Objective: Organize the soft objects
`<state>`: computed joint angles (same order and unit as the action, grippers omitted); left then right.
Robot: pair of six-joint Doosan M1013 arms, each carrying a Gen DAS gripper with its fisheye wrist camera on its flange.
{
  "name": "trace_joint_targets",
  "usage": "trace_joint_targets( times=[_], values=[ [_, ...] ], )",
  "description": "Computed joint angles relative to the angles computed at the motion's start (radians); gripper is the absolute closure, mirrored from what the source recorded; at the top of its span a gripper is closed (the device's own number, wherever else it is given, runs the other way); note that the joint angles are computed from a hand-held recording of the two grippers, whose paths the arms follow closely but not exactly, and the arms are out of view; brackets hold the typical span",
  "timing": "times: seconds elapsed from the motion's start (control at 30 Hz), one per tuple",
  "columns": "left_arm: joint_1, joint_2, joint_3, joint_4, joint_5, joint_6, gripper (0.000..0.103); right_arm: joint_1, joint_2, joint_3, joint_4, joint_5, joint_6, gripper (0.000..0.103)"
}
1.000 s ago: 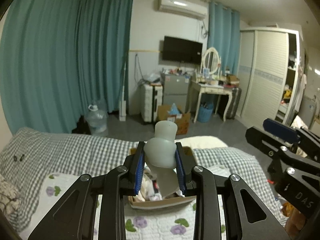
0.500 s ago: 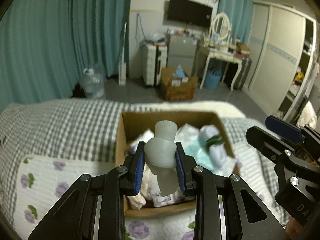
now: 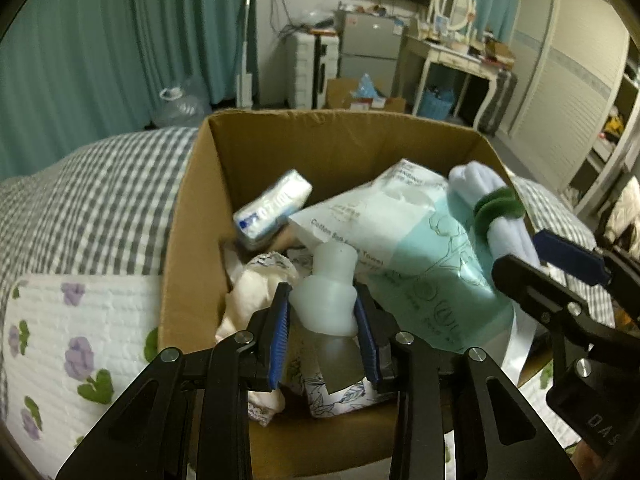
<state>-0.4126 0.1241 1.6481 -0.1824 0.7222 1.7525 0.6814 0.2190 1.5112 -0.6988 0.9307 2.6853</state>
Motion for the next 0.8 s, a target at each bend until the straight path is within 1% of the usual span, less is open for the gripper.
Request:
trace_joint_targets(
  times=[0.1,0.17,0.2,0.23,0.27,0.3,0.33,0.47,0.63,0.67,0.7,0.77,0.8],
  values=[
    [0.004,-0.002,-0.004,-0.027,0.009,0.014,0.069,0.000,0.000,0.000,-0.009,0.002,0.010,0.056],
    [0.004,-0.005,-0.011,-0.015,0.009,-0.001,0.068,0.003,-0.002,-0.005,-0.018,0.006,0.017,0.056],
    [0.005,-0.007,-0.013,-0.008,0.007,-0.002,0.061,0.009,-0.006,-0.008,-0.027,0.012,0.024,0.056],
    [0.004,-0.010,-0.018,0.009,0.001,-0.011,0.056,0.013,-0.007,-0.013,-0.035,0.019,0.029,0.056],
    [0.004,-0.015,-0.020,0.024,-0.007,-0.019,0.046,0.016,-0.010,-0.015,-0.043,0.024,0.033,0.056],
    [0.004,-0.022,-0.019,0.033,-0.019,-0.021,0.040,0.021,-0.013,-0.021,-0.056,0.032,0.040,0.056],
    [0.005,-0.034,-0.017,0.034,-0.034,-0.020,0.038,0.025,-0.017,-0.023,-0.067,0.037,0.046,0.056],
    [0.017,-0.073,-0.015,0.026,-0.062,-0.015,0.036,0.052,-0.033,-0.043,-0.122,0.069,0.073,0.056],
    [0.035,-0.135,-0.005,-0.006,-0.103,0.018,0.036,0.100,-0.054,-0.076,-0.198,0.120,0.094,0.056],
    [0.039,-0.145,-0.004,-0.013,-0.112,0.025,0.034,0.111,-0.057,-0.083,-0.212,0.131,0.097,0.056],
    [0.040,-0.162,0.000,-0.012,-0.128,0.029,0.025,0.127,-0.060,-0.093,-0.234,0.146,0.102,0.056],
    [0.045,-0.197,0.016,-0.016,-0.174,0.034,0.012,0.150,-0.067,-0.101,-0.268,0.167,0.114,0.056],
    [0.047,-0.210,0.023,-0.020,-0.192,0.033,0.012,0.167,-0.070,-0.111,-0.293,0.187,0.124,0.055]
  ],
)
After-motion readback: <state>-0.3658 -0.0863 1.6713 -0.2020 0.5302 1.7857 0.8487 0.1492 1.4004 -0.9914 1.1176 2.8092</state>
